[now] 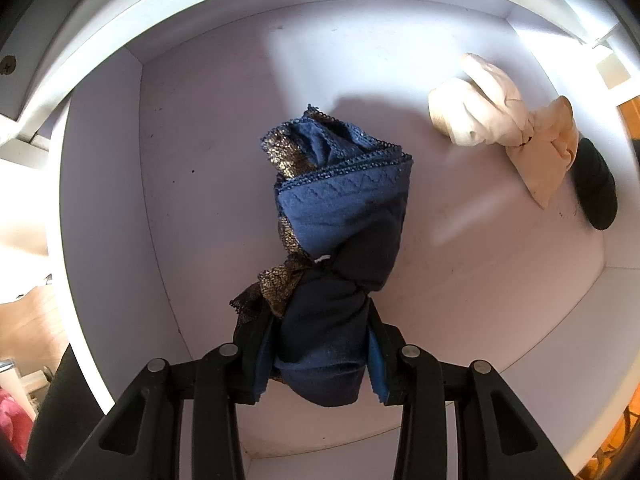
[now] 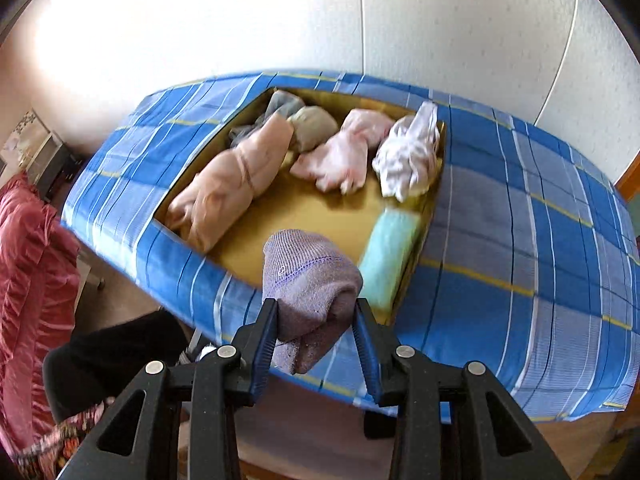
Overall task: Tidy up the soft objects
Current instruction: 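Lift the dark blue cloth with the left gripper while the right carries the grey hat to the tray, then lower the grey-purple knit hat into the gold tray and open the right gripper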
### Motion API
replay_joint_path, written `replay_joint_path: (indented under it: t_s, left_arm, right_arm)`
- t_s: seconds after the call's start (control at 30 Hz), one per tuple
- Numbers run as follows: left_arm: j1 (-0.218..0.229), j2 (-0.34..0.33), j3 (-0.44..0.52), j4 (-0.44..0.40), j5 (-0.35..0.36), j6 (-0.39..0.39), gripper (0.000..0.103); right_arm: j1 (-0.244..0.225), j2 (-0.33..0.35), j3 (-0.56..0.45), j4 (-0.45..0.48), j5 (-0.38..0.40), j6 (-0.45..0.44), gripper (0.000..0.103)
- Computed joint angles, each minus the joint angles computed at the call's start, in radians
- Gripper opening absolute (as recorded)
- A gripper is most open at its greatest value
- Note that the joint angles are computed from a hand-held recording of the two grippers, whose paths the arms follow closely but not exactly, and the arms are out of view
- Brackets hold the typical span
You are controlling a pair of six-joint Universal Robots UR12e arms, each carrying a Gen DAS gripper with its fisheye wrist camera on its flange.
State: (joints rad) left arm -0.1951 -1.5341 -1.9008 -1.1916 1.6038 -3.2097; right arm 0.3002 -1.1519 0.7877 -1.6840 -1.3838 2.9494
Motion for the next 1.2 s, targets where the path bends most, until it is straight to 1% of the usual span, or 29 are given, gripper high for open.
replay_joint_path:
  t_s: [0.17,0.47,0.67,0.9,1.0,1.03,1.13,1.17,1.2]
  left_arm:
    - [0.001,0.004,0.001,-0.002,-0.011,-0.011,0.04]
    - [0.001,0.006,-0.003,0.002,-0.019,-0.018,0.04]
    - [0.005,0.008,-0.006,0.005,-0.028,-0.023,0.04]
    - [0.01,0.009,-0.011,0.011,-0.039,-0.029,0.04]
    - [0.01,0.009,-0.012,0.012,-0.04,-0.03,0.04]
    - [0.011,0.01,-0.013,0.013,-0.041,-0.029,0.04]
    - [0.011,0.009,-0.013,0.013,-0.041,-0.029,0.041]
    - [0.011,0.009,-0.013,0.013,-0.041,-0.029,0.041]
    - [0.011,0.009,-0.013,0.013,-0.042,-0.03,0.041]
  right_arm:
    - [0.012,0.061,-0.073,0.0,-0.031,0.046,0.037]
    - [0.024,0.143,-0.176,0.056,-0.057,0.099,0.037]
    - [0.023,0.191,-0.243,0.101,-0.019,0.162,0.037]
    - [0.02,0.249,-0.314,0.132,0.025,0.274,0.037]
    - [0.025,0.271,-0.346,0.142,0.037,0.284,0.037]
    - [0.026,0.274,-0.349,0.141,0.048,0.281,0.038]
    - [0.018,0.277,-0.34,0.135,0.138,0.292,0.04]
    - [0.013,0.27,-0.323,0.123,0.169,0.301,0.04]
    - [0.011,0.261,-0.303,0.106,0.184,0.308,0.04]
